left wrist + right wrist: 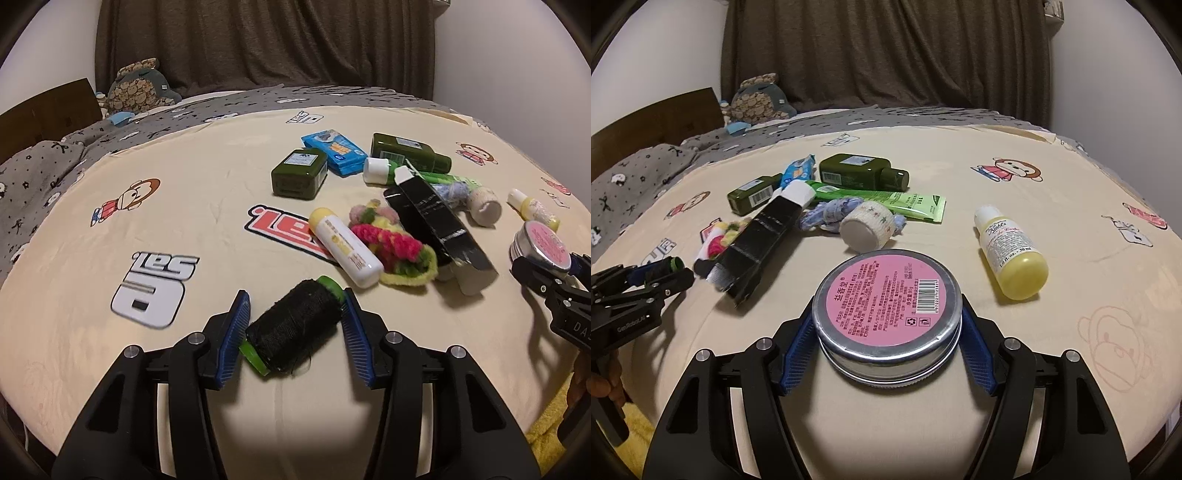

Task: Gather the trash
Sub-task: 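Grasp the black thread spool with left tool while right tool grasps the pink-lidded tin, then lower both tools over the bin below the bed and open to drop items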

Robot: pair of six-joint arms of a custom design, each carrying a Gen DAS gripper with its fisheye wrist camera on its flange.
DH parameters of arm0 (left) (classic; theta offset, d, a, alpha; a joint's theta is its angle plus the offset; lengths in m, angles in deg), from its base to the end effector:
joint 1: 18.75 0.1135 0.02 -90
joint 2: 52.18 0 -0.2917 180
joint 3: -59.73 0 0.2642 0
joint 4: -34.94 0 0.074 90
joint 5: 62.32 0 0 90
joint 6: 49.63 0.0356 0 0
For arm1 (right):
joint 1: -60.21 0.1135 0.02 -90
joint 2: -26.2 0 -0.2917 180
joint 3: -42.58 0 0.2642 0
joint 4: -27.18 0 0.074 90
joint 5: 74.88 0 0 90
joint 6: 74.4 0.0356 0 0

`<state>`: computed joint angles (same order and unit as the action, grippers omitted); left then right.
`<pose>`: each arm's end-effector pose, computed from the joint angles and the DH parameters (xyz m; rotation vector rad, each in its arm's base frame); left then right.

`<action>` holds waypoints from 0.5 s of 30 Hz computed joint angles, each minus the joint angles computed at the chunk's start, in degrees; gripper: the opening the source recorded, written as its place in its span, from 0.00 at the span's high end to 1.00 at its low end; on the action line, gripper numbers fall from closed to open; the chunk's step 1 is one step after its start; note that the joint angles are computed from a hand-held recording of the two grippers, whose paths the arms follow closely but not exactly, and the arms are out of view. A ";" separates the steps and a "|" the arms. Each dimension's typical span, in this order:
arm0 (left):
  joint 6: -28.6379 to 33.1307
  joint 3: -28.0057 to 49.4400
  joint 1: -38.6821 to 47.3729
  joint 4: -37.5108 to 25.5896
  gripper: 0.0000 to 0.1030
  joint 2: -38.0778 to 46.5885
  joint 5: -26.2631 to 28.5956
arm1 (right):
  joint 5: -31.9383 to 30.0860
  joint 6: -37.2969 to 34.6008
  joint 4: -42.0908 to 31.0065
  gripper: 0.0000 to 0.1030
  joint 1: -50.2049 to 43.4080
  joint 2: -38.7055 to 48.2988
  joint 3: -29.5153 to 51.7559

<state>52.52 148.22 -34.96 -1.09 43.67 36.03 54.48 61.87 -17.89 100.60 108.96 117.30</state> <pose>0.3741 -0.1142 0.2948 0.6407 2.2371 -0.2052 0.2475 0.1809 0.2847 0.3788 2.2061 -0.0696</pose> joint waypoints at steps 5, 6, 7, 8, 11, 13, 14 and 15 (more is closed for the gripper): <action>-0.44 -3.94 0.00 -1.35 0.54 -6.33 0.67 | 4.39 3.85 -6.51 0.31 5.23 -2.78 1.53; -0.57 -4.85 -0.06 -1.52 0.54 -7.92 0.88 | 5.08 4.62 -7.73 0.31 6.24 -3.27 1.85; -0.92 -6.16 -0.23 -2.06 0.54 -10.46 1.27 | 5.94 5.96 -9.69 0.31 7.75 -3.95 2.43; -1.13 -6.92 -0.38 -2.59 0.54 -12.12 1.51 | 6.57 8.00 -11.85 0.31 9.69 -5.13 2.84; -1.00 -9.61 -1.13 -4.47 0.54 -17.83 1.96 | 7.89 11.68 -16.45 0.31 14.11 -6.84 3.86; -0.59 -11.87 -1.85 -5.78 0.54 -22.30 2.35 | 10.69 16.01 -23.26 0.31 18.52 -6.54 5.67; -0.60 -12.50 -2.08 -6.34 0.54 -23.59 2.54 | 11.46 18.17 -26.01 0.31 20.22 -6.38 6.26; -0.69 -13.70 -2.43 -7.20 0.54 -25.64 2.97 | 11.99 21.04 -28.99 0.31 22.20 -6.42 6.57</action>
<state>51.83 134.52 -37.38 -8.29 18.03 38.99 66.47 82.91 -46.88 122.81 102.54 123.87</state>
